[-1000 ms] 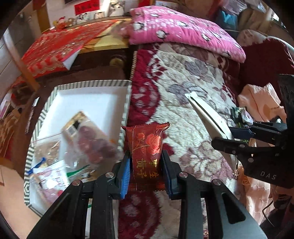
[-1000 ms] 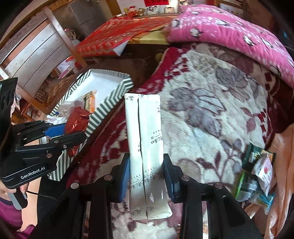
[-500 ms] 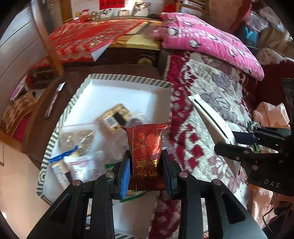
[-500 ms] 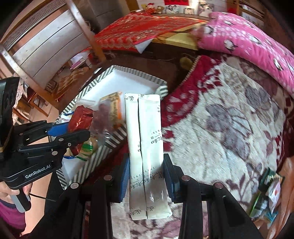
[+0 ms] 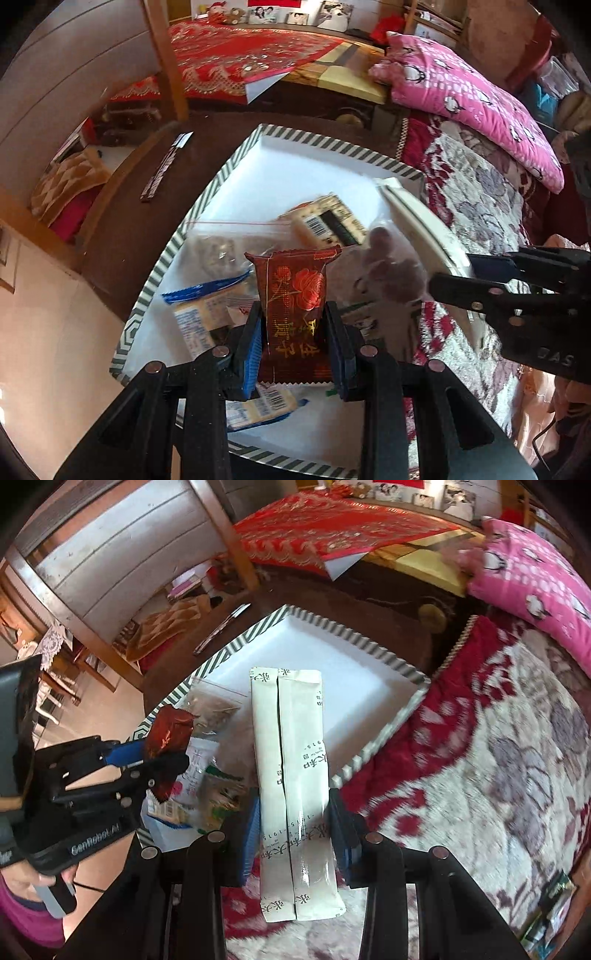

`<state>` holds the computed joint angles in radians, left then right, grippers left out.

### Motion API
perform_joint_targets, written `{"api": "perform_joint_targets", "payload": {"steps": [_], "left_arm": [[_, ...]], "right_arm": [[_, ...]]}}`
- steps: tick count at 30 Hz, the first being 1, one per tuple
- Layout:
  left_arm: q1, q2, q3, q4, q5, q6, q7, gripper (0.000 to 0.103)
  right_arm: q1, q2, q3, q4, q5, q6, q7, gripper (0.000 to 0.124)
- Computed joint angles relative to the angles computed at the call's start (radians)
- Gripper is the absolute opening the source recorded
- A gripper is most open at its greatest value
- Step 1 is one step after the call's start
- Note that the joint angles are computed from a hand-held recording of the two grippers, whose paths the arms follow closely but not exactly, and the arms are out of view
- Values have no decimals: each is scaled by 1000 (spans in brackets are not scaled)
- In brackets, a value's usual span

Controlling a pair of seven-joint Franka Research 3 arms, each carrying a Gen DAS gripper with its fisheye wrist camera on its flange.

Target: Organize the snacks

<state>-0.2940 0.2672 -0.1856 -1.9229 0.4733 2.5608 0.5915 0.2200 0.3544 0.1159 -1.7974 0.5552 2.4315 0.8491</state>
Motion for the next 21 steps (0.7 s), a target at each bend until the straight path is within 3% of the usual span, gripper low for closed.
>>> {"api": "perform_joint_targets", "payload": {"steps": [15,18,21], "left_arm": [[15,7,16,-3,20,5,-21,31],[10,8,19,1,33,-2,-36,32],[4,9,21,2,45,-4,-67,42]], "right_arm": [[85,175,10,216,-123,-15,181,38],[55,183,35,233,-72,-50,182,43],[23,161,52,202,-4,-56,158,51]]}}
